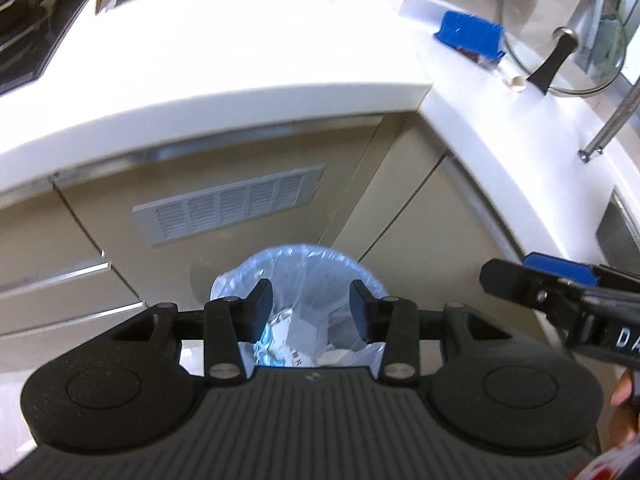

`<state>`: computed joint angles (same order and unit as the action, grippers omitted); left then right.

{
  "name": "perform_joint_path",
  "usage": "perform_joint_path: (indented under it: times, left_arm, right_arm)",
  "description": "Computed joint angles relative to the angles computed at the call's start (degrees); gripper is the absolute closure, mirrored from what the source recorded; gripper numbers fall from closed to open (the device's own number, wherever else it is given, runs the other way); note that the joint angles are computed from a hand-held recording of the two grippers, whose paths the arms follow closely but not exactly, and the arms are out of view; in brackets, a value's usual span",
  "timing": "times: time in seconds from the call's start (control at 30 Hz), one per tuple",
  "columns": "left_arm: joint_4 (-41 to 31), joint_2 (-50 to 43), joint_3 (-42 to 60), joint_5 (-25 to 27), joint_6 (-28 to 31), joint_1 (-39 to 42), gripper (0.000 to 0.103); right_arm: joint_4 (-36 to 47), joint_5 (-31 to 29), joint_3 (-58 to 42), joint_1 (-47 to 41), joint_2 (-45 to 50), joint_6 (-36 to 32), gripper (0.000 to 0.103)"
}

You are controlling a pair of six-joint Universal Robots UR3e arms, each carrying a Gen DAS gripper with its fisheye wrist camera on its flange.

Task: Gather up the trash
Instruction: 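Raise both open tools from the bin back toward the counter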

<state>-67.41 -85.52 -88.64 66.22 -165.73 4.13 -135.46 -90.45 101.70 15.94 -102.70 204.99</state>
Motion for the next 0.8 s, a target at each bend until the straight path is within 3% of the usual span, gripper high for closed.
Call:
perform_joint_path:
  times: [0.8]
  left_arm:
    - [-2.45, -12.91, 25.91, -7.57, -0.82, -5.67, 0.063]
  right_arm:
    - [7.58, -12.07, -7.94, -5.17, -6.45, 3.67, 0.036]
